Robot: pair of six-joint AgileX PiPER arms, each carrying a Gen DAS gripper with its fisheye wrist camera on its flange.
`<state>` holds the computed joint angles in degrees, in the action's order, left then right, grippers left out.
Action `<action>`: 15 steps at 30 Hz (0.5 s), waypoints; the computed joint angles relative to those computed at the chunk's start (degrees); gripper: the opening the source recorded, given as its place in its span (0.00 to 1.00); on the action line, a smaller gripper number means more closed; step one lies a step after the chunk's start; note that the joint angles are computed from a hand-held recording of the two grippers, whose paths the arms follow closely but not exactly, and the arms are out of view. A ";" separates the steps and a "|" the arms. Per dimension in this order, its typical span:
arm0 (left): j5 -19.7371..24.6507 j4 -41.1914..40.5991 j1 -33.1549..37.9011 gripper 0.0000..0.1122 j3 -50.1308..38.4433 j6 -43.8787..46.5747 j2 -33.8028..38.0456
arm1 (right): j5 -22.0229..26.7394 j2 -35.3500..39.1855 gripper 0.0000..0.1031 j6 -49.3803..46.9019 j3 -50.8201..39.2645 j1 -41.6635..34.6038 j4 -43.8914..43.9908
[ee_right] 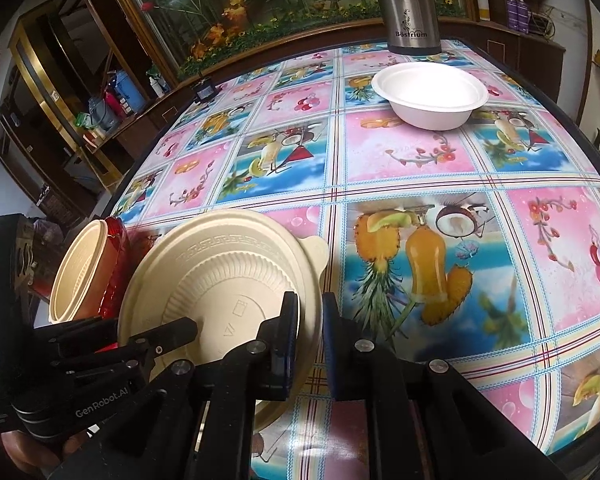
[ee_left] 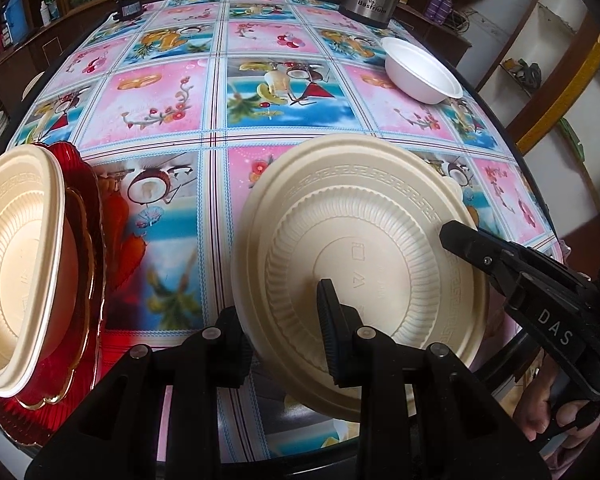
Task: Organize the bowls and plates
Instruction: 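Carry the second beige bowl with the left gripper toward the stack, then lower the beige bowl onto the red plate stack and open the left gripper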
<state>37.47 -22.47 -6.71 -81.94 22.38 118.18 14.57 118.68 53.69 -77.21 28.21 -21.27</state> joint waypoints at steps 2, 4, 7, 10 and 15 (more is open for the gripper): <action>-0.14 -0.71 0.23 0.23 0.48 0.83 -0.62 | 0.07 -0.11 0.12 0.59 -0.04 0.09 -0.24; -0.45 -1.49 0.60 0.23 1.04 1.69 -1.46 | 0.39 -0.22 0.12 1.70 -0.25 0.32 -1.28; -1.16 -2.36 1.16 0.23 1.78 2.48 -3.16 | 1.05 -0.74 0.12 3.83 -0.90 0.99 -3.67; -1.40 -4.33 2.62 0.23 2.30 4.11 -5.36 | 2.13 -1.27 0.12 5.12 -2.41 1.76 -5.69; -3.81 -5.18 5.74 0.23 3.59 4.76 -9.51 | 3.69 -0.73 0.12 3.30 -7.71 3.50 -5.33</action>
